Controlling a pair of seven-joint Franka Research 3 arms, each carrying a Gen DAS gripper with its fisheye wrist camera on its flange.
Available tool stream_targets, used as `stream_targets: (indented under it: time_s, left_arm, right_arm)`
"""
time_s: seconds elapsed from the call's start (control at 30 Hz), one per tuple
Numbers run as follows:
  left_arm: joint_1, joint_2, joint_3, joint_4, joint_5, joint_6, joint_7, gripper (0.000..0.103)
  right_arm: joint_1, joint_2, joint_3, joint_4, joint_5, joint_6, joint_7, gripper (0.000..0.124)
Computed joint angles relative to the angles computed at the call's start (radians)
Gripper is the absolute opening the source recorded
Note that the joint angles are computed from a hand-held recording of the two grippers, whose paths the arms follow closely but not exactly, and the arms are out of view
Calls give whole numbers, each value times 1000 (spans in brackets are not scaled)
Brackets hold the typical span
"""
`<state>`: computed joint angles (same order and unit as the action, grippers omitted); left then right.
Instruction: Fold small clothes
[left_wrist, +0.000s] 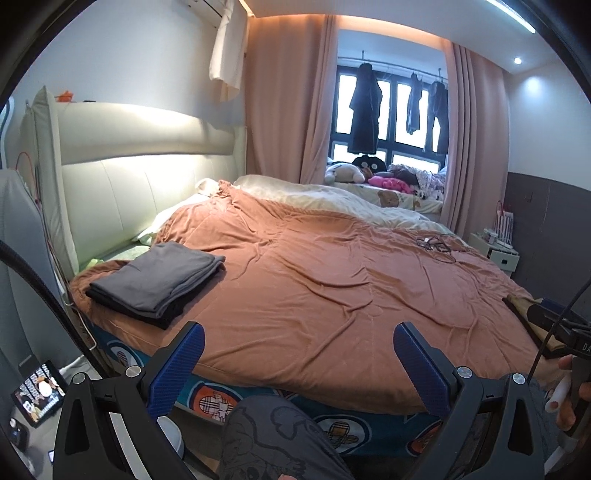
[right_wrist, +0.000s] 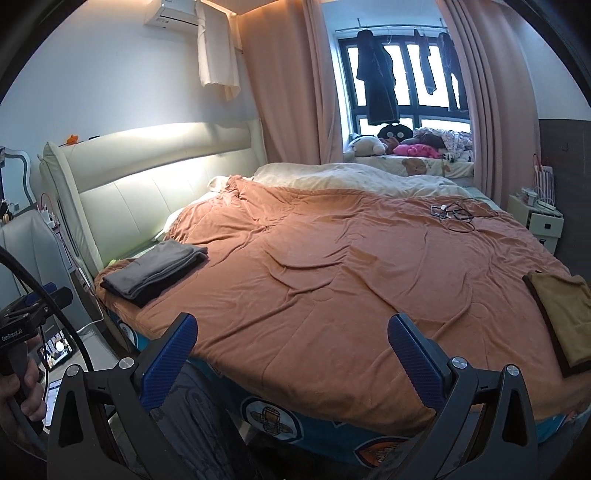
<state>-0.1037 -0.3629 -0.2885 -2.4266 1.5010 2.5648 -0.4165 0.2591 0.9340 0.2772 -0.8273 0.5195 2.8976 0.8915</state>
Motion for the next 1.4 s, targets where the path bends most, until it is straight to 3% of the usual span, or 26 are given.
stream_targets:
  time_s: [0.27, 0.57, 0.8, 1.07, 1.4]
  left_arm:
    - [-2, -27, -7, -18, -21, -25, 16, 103]
    - [-4, -35, -16, -19, -26, -41, 23, 103]
    - [-4, -35, -19, -18, -35, -50, 31, 103]
    - [-4, -44, -19, -24, -37, -40, 31, 103]
    - [-8, -74, -26, -49, -13, -34, -12, 103]
  right_arm:
    - [-25, -24, 63, -72, 35, 45, -70, 103]
    - [-37, -19, 72, -68, 74, 39, -104, 103]
    - [-41, -26, 72, -81, 88, 46, -119, 103]
    - [-7, -19, 3, -58, 44, 36, -34, 103]
    - [-25, -52, 27, -116, 21, 68, -55, 103]
